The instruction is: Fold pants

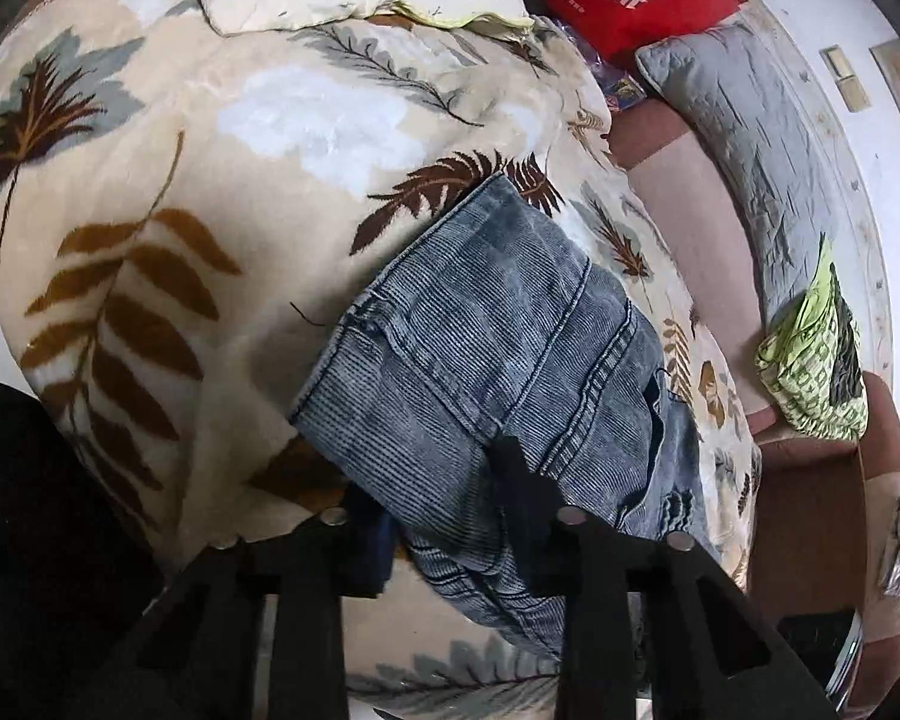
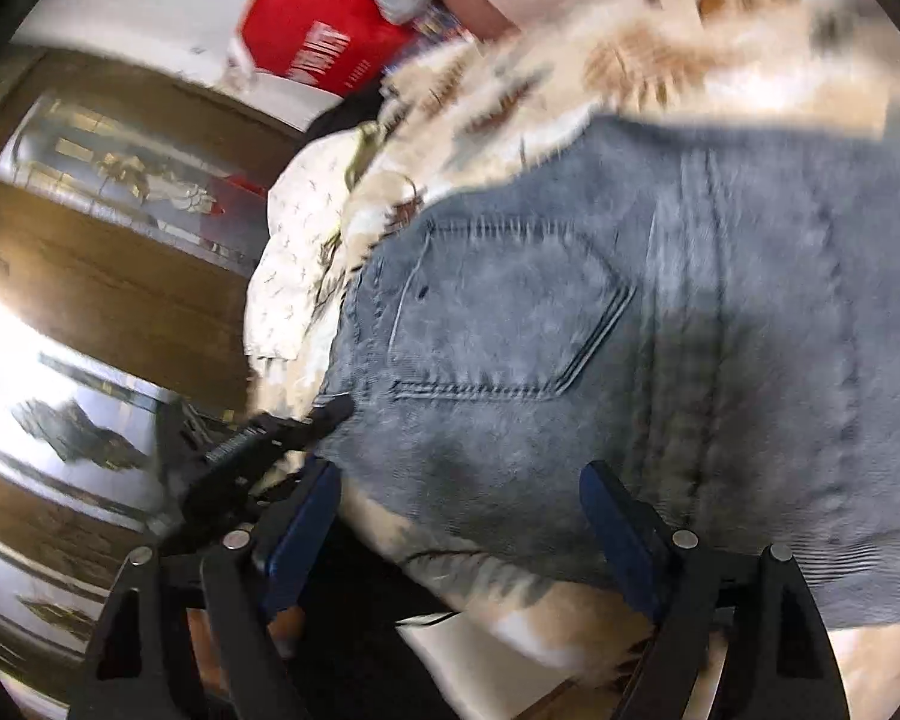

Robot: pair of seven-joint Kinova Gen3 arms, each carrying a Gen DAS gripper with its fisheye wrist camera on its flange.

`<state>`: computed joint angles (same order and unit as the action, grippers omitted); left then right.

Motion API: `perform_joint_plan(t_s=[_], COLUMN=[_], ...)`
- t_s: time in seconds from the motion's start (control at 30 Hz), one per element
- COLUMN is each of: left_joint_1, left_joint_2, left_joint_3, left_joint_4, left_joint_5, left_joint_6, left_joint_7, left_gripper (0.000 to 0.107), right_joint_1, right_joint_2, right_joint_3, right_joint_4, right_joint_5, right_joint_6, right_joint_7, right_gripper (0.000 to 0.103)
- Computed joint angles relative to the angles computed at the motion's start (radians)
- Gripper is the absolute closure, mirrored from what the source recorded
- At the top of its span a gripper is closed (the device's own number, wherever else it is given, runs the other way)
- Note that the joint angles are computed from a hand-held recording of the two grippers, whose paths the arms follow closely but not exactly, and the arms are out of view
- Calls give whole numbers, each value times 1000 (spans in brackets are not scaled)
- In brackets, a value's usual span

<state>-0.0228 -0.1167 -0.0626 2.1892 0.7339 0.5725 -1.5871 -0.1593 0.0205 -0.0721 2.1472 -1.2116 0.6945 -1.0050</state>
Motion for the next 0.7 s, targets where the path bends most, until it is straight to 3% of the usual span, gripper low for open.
perform_joint_plan(t_s=[0.07, 0.2, 0.27, 0.37, 0.5, 0.6, 0.7], left_joint_1=[-44, -229, -322, -433, -506, -535, -525], left_joint_2=[-5, -21, -37, -76, -155, -205, -227], left_joint_3=[40, 210, 300, 438, 624, 763, 902], left_joint_4=[8, 12, 6, -22, -98, -173, -247], left_joint_5=[6, 29, 31, -23, -186, -308, -430], left_joint_6=[-6, 14, 22, 28, 1, -23, -50], left_joint_7=[-18, -46, -54, 7, 123, 198, 251], left_gripper=[82, 87, 89, 91, 92, 93, 94], right_joint_1=[-35, -204, -209, -94, 88, 200, 336], right_joint_2=[27, 139, 135, 65, -87, -206, -295], right_joint_3=[36, 161, 161, 91, 40, 76, 170], right_joint_4=[-38, -136, -158, -99, 36, 115, 188], right_joint_5=[15, 166, 196, 121, 20, 31, 10], right_joint_6=[33, 39, 57, 55, 27, 32, 91], right_joint_7=[-47, -204, -225, -170, -49, -31, 35], right_gripper=[19, 18, 18, 18, 18, 18, 18])
